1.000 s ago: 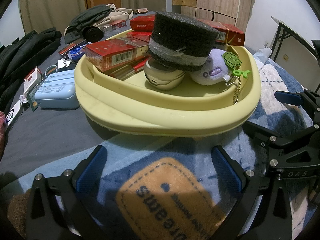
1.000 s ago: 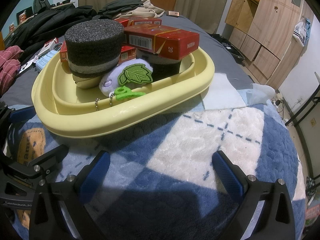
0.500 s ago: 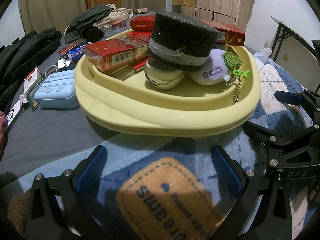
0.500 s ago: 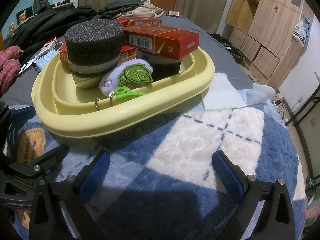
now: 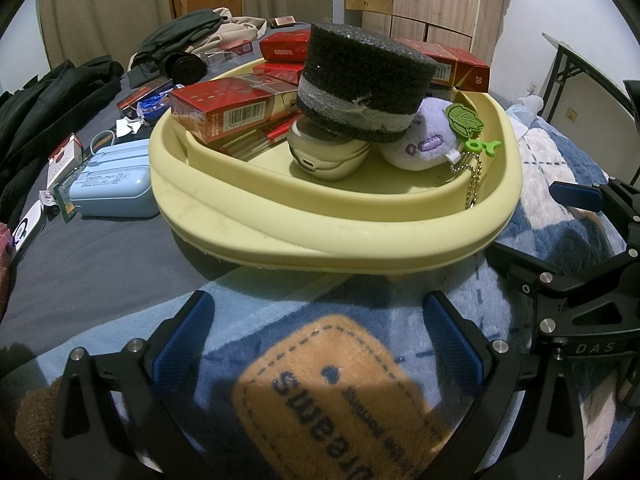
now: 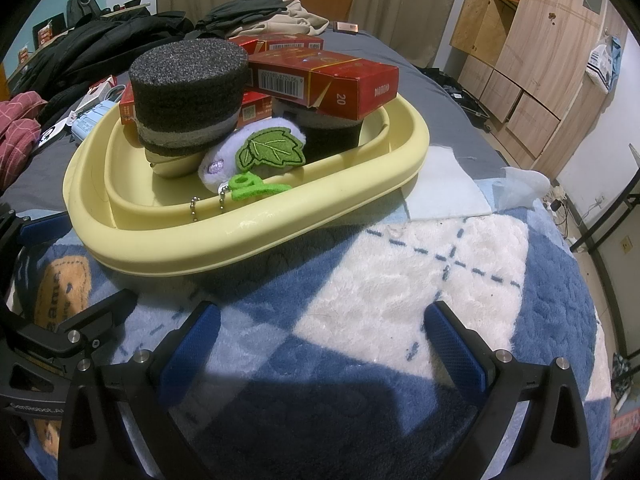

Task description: Organize rigid objects

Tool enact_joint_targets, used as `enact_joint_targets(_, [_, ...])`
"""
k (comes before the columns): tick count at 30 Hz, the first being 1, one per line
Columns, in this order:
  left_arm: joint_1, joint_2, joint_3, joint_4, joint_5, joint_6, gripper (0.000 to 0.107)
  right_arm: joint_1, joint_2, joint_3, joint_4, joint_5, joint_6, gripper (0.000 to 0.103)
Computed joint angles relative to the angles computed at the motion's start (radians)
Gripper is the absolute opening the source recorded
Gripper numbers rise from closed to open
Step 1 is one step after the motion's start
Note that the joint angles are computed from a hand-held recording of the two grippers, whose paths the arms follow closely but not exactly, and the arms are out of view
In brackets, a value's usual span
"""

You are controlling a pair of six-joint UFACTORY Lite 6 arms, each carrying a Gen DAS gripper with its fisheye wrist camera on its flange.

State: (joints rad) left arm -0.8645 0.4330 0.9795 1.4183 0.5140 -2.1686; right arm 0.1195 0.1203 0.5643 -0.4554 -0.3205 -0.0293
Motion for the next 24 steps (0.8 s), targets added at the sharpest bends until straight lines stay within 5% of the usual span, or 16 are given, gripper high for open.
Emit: enact_joint_targets(24, [0.0, 0.0, 0.0, 0.0, 0.0, 0.0, 0.103, 0.0, -0.001, -0.001, -0.001, 0.0, 0.001, 0.103])
